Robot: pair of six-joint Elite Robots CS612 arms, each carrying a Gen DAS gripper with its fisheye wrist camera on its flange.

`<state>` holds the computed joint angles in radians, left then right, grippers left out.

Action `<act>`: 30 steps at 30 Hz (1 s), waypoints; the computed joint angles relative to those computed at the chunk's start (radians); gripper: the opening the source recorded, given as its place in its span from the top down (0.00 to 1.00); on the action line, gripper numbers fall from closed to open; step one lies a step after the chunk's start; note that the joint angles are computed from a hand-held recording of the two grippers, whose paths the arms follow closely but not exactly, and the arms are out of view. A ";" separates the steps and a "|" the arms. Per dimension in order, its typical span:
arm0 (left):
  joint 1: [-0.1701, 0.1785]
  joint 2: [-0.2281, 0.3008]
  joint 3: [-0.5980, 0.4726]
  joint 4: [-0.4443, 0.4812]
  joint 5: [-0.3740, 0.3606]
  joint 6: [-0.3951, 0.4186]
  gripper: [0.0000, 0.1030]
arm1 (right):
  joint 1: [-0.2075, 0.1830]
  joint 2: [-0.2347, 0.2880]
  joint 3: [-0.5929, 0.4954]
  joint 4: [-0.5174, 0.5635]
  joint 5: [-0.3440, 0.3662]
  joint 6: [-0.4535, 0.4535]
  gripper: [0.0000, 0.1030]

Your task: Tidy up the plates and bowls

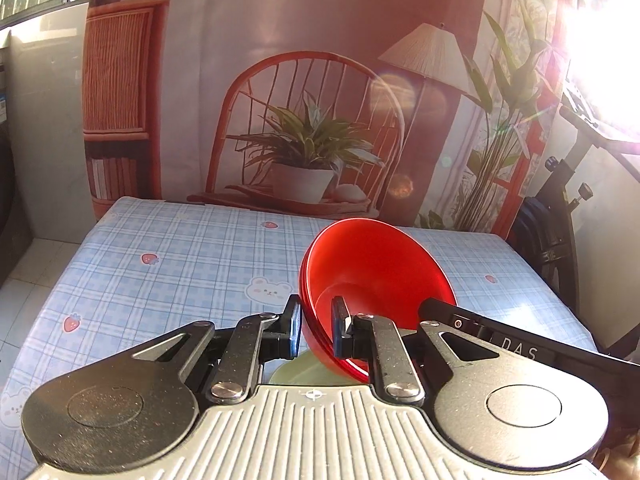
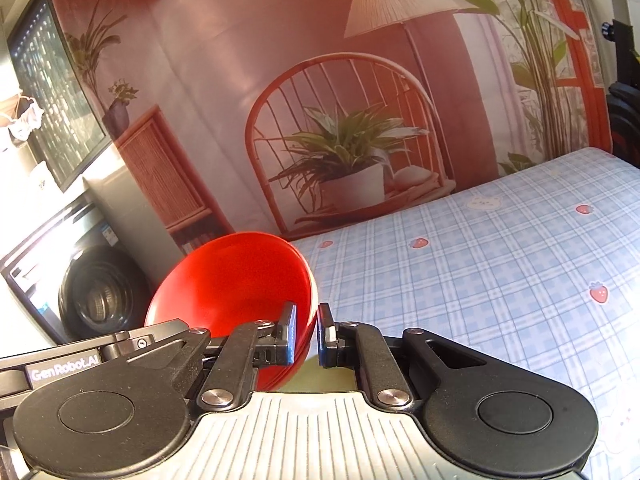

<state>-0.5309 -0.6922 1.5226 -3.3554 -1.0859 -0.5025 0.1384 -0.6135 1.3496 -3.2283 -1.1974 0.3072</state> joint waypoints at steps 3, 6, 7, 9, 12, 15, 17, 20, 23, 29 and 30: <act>0.003 0.001 0.017 -0.015 -0.034 -0.013 0.84 | 0.001 -0.011 0.020 0.007 -0.009 -0.019 0.91; 0.007 0.006 0.030 -0.030 -0.073 -0.027 0.84 | 0.000 -0.020 0.039 0.021 -0.019 -0.040 0.91; 0.008 0.008 0.032 -0.034 -0.084 -0.031 0.84 | 0.000 -0.022 0.047 0.025 -0.024 -0.047 0.91; 0.012 0.016 0.033 -0.045 -0.115 -0.045 0.84 | 0.000 -0.025 0.058 0.032 -0.038 -0.060 0.91; 0.019 0.027 0.027 -0.038 -0.156 -0.066 0.84 | -0.004 -0.026 0.069 0.050 -0.035 -0.065 0.91; 0.023 0.038 0.021 -0.023 -0.182 -0.083 0.84 | -0.007 -0.026 0.077 0.062 -0.037 -0.071 0.91; 0.025 0.044 0.016 -0.006 -0.187 -0.091 0.84 | -0.006 -0.023 0.077 0.067 -0.040 -0.074 0.91; 0.024 0.048 0.016 0.004 -0.178 -0.090 0.84 | -0.005 -0.019 0.075 0.070 -0.040 -0.082 0.91; 0.024 0.051 0.016 0.005 -0.173 -0.085 0.84 | -0.005 -0.014 0.073 0.080 -0.036 -0.079 0.90; 0.026 0.054 0.006 0.055 -0.170 -0.092 0.84 | -0.005 -0.004 0.064 0.119 -0.027 -0.090 0.90; 0.027 0.054 0.004 0.067 -0.171 -0.096 0.84 | -0.005 -0.003 0.064 0.121 -0.026 -0.093 0.90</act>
<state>-0.5043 -0.6384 1.5265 -3.2888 -1.2569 -0.5980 0.1334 -0.6161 1.4131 -3.1076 -1.2239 0.2143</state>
